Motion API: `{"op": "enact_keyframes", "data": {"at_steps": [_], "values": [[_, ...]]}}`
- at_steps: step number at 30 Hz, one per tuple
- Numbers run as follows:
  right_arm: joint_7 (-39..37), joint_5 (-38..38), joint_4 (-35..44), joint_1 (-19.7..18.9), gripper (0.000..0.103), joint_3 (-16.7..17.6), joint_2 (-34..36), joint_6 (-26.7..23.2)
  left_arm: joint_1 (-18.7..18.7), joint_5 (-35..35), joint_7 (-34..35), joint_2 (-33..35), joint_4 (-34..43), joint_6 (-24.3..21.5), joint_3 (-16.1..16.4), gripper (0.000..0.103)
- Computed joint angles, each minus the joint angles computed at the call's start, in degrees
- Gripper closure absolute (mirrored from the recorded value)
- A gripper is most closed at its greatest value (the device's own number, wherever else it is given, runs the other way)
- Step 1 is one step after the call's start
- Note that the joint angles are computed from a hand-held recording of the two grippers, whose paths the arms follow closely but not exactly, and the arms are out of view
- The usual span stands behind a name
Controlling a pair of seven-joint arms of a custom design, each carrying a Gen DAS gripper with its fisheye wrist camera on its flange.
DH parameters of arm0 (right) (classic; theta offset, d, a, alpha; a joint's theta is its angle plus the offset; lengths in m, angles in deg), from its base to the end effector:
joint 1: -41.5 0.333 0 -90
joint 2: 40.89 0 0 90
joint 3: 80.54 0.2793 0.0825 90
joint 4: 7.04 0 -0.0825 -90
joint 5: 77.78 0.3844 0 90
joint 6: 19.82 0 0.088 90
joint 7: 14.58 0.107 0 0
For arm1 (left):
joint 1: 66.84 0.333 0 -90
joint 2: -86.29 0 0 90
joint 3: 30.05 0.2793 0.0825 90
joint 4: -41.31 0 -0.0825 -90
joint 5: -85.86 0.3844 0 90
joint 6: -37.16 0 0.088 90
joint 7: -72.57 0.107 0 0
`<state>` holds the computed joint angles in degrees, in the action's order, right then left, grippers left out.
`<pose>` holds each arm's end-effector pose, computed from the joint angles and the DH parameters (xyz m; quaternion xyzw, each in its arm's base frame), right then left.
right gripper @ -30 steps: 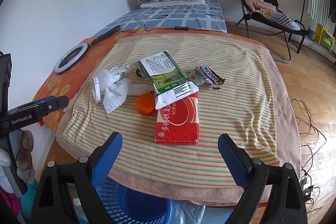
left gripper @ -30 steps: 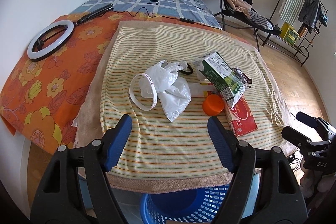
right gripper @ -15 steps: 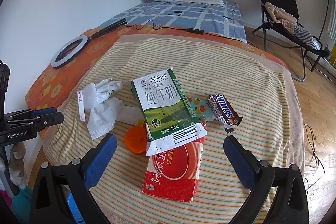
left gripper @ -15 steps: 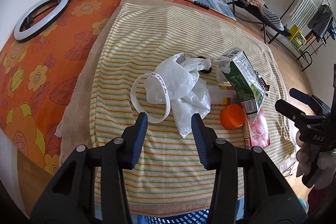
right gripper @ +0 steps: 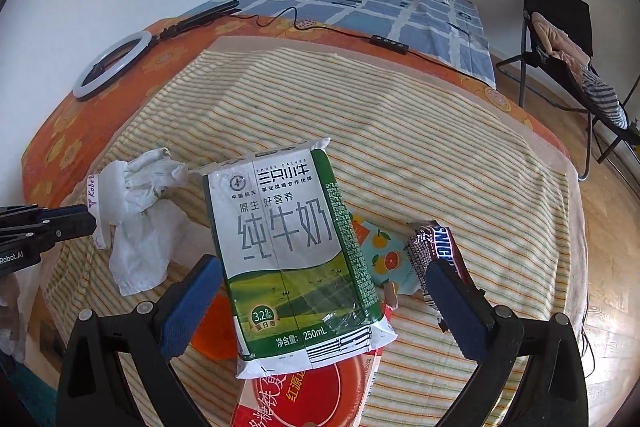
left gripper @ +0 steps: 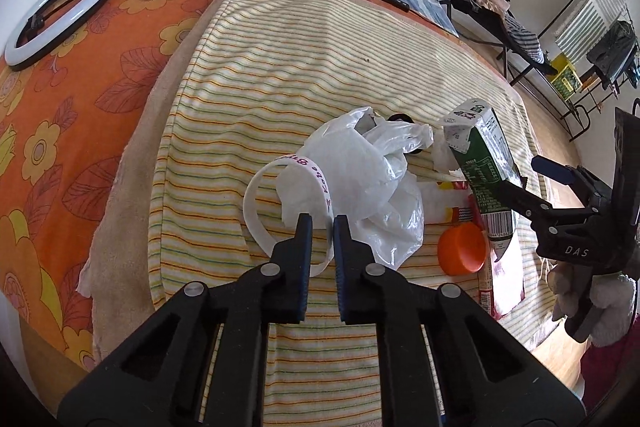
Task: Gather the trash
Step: 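Grasp the green-and-white milk carton with the right tool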
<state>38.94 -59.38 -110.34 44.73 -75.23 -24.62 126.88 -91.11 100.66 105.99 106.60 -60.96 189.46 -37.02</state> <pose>0.6531 0.0890 0.4049 -0.8412 0.4717 -0.1315 0.2293 0.5741 -0.3484 0.3806 -0.7654 0.5860 -0.2558 0.0729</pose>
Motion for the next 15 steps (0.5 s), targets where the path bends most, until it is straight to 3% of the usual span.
{"op": "enact_keyframes", "data": {"at_steps": [11, 13, 15], "values": [[2.01, -2.74, 5.57, -0.11, 0.001, 0.61, 4.95, -3.0, 0.01, 2.22, -1.99, -2.2, -2.13, 1.59, 0.79, 0.1], [2.56, -1.93, 7.04, -0.49, 0.005, 0.8, 5.99, -4.2, 0.09, 2.98, -2.45, -2.78, -2.69, 1.5, 0.83, 0.101], [2.37, -0.46, 7.81, -1.21, 0.024, 1.25, 6.43, -5.82, 0.2, 3.66, -3.36, -3.29, -3.33, 1.72, 0.83, 0.101]]}}
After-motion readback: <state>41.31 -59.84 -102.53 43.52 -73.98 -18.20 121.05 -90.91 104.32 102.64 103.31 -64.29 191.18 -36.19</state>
